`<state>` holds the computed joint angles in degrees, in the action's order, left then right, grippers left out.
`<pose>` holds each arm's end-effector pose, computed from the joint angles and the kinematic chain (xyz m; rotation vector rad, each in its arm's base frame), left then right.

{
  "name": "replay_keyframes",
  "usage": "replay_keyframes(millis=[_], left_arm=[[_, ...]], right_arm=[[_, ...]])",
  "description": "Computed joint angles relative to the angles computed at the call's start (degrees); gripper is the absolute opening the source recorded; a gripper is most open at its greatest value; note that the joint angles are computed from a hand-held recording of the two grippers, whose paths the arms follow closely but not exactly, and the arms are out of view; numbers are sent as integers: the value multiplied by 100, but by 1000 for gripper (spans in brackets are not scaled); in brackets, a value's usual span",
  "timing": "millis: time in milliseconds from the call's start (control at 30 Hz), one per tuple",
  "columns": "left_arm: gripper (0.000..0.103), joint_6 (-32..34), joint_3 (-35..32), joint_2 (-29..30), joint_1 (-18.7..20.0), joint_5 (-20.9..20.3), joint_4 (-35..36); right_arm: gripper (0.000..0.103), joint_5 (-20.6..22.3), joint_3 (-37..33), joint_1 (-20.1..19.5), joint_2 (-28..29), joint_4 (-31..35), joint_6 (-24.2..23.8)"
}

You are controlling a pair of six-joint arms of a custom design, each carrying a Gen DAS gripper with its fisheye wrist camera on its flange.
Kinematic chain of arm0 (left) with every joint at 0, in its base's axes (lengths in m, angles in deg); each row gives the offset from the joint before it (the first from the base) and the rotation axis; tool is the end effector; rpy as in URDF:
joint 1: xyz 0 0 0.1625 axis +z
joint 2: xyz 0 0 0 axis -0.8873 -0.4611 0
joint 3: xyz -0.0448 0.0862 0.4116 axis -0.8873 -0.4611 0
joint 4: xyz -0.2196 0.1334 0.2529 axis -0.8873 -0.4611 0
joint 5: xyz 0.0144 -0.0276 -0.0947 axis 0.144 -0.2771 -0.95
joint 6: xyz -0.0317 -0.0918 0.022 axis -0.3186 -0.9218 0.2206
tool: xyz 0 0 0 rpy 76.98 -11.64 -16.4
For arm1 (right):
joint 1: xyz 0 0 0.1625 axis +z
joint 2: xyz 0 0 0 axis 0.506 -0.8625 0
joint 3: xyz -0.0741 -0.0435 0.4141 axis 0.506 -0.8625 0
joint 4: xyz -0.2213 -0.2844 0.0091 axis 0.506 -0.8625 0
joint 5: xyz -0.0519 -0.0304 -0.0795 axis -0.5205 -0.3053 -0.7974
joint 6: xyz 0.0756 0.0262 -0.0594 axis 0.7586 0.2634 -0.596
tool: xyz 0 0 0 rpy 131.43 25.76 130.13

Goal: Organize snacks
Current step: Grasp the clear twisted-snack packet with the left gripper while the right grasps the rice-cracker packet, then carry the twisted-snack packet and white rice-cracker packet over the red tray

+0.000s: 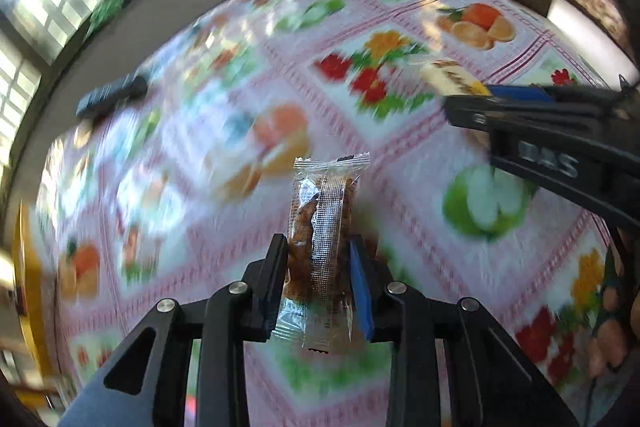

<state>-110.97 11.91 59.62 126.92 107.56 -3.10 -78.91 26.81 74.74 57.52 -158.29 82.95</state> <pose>-0.1063 -0.6359 0.0645 1.9317 1.8438 0.1611 0.1802 -0.5137 -0.0160 -0.9901 -1.8380 1.1627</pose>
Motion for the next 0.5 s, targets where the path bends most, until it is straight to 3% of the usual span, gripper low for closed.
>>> replay_keyframes(millis=[100, 233, 367, 500], left_arm=[[30, -935, -658, 146, 112, -224, 825], [30, -1919, -522, -352, 469, -208, 1077], [30, -1749, 611, -1419, 822, -41, 324], [30, -1657, 808, -1966, 1134, 83, 167]], right_arm=[[34, 160, -78, 187, 201, -270, -128], [34, 291, -472, 591, 578, -227, -286], [34, 386, -1046, 998, 988, -70, -526], [35, 597, -1685, 1352, 1417, 167, -720]])
